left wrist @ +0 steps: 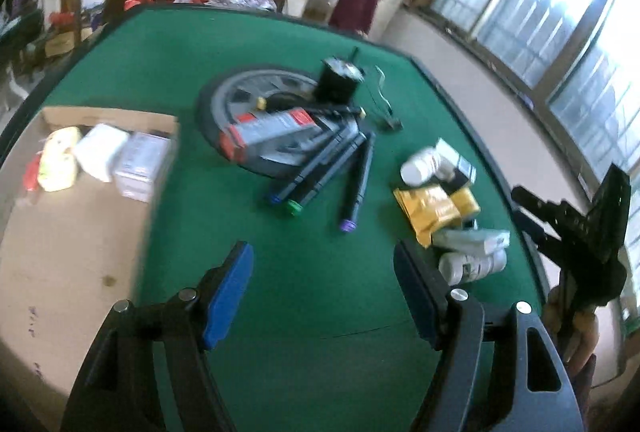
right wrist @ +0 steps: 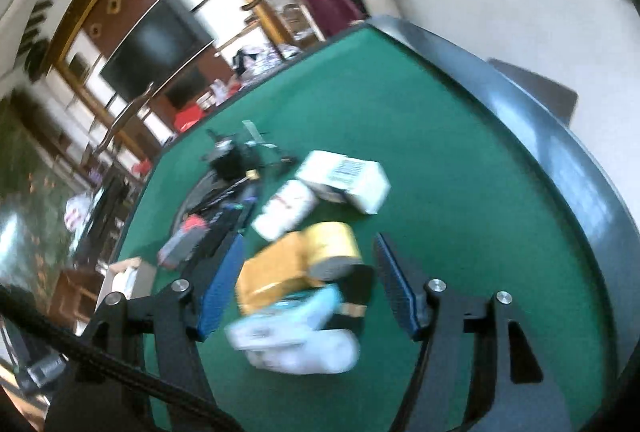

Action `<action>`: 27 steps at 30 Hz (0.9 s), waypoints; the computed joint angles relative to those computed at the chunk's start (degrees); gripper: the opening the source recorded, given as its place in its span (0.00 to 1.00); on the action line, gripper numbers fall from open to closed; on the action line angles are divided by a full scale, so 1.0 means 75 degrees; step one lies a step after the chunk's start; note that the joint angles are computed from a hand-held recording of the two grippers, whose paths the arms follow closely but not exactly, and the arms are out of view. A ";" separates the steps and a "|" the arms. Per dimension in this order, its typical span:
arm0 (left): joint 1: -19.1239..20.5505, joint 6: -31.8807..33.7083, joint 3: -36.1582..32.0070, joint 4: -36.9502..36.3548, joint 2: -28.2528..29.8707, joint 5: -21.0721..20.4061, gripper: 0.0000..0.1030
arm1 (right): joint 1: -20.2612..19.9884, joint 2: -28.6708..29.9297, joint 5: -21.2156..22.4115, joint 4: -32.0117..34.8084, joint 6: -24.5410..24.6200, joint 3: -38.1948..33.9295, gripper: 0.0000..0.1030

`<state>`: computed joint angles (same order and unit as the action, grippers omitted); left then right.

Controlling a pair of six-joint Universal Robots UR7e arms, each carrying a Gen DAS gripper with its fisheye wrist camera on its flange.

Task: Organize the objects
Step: 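Move the left tool to the black markers and close on one, then lift the black marker with the left tool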

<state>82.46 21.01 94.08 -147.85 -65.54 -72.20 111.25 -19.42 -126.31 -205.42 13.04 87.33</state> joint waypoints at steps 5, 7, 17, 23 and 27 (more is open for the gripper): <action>-0.0314 0.0626 0.0343 -0.0955 0.0325 0.0639 0.65 | -0.0333 0.0053 0.0462 -0.0370 0.0026 0.0161 0.64; -0.0424 0.1074 0.0423 -0.1422 0.0571 0.0841 0.65 | -0.0402 0.0026 0.0593 -0.0283 0.0044 0.0211 0.64; -0.0715 0.2720 -0.0257 -0.2457 0.2060 0.1933 0.17 | -0.0337 0.0042 0.0495 -0.0804 -0.0329 0.0308 0.64; -0.0565 0.2476 -0.0096 -0.2236 0.1894 0.1741 0.11 | -0.0368 0.0003 0.0459 -0.0640 -0.0148 0.0354 0.64; -0.0309 0.1847 0.0278 -0.1292 0.1107 0.1255 0.11 | -0.0357 0.0009 0.0349 -0.0473 -0.0098 0.0324 0.64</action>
